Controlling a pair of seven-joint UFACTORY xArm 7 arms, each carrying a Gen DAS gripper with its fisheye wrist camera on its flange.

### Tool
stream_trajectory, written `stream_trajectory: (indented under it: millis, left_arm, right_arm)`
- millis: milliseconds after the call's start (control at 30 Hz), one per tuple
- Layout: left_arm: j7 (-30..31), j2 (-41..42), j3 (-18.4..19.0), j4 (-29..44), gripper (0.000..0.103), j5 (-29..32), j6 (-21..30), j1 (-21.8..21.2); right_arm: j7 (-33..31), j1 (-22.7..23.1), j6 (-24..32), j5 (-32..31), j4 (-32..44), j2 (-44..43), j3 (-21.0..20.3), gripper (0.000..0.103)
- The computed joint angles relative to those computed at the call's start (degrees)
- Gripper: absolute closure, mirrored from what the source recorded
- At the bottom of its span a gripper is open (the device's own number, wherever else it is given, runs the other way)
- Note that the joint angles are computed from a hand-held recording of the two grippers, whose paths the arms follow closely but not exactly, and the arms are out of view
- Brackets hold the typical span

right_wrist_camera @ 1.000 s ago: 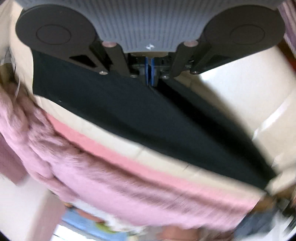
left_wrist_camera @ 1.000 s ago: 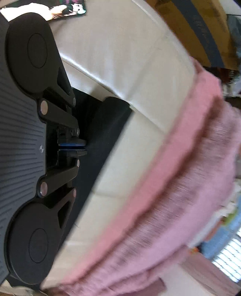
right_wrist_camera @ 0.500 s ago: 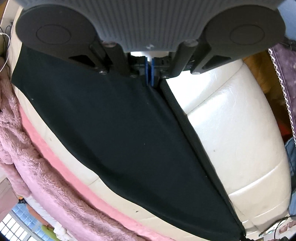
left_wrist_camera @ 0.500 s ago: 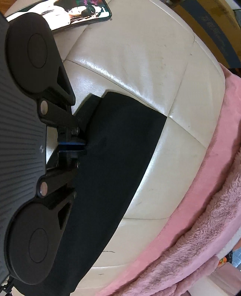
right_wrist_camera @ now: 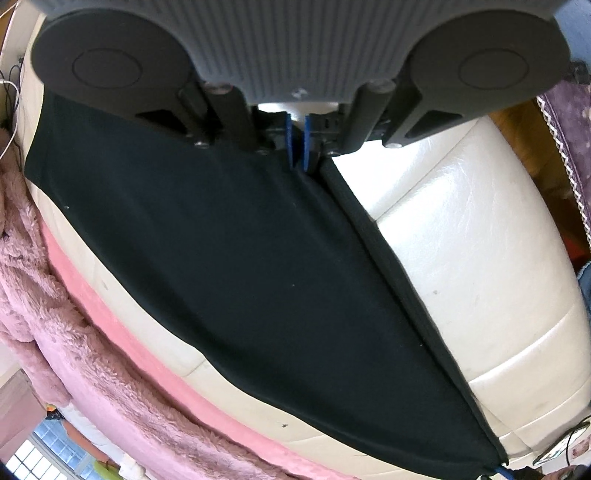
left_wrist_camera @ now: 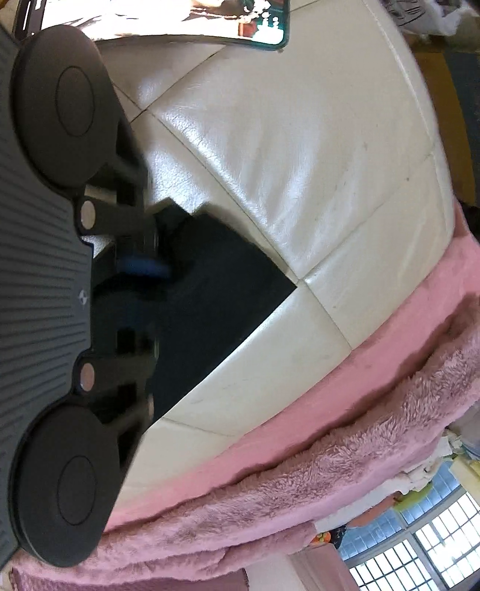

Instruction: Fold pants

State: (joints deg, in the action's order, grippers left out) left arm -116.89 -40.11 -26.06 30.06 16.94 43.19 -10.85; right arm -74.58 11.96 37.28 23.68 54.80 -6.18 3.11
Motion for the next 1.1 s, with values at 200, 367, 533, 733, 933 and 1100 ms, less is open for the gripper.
stream_trajectory:
  millis: [200,367,533,733,933,1100]
  left_arm:
    - [7.77,3.03,-0.52,8.79,0.102,4.44,9.69,0.52]
    - [19.11,4.87,2.06,14.89,0.102,3.75,17.62,-2.34]
    - [21.53,6.81,3.61,11.28,0.102,-1.24,16.36,-4.91]
    - [25.43,10.01,5.41,11.71,0.101,-3.59,18.06,-6.57]
    - [28.58,12.85,6.71,14.71,0.078,-4.47,22.05,-7.17]
    - [22.37,4.66,5.76,11.36,0.054,-4.65,22.59,-6.07]
  right_arm:
    - [-0.39,-0.67,2.54,3.1,2.37,0.38,-0.91,0.103]
    - [-4.76,-2.85,11.34,11.62,8.21,0.79,-3.41,0.103]
    - [-12.01,-4.32,15.05,6.3,7.59,1.3,-2.17,0.103]
    - [-17.59,-3.07,11.32,1.58,3.76,0.14,-0.72,0.103]
    - [-15.55,-2.24,9.69,-0.64,2.75,-0.05,-0.49,0.1]
    - [-9.51,-3.51,16.78,4.14,7.7,0.81,-1.95,0.069]
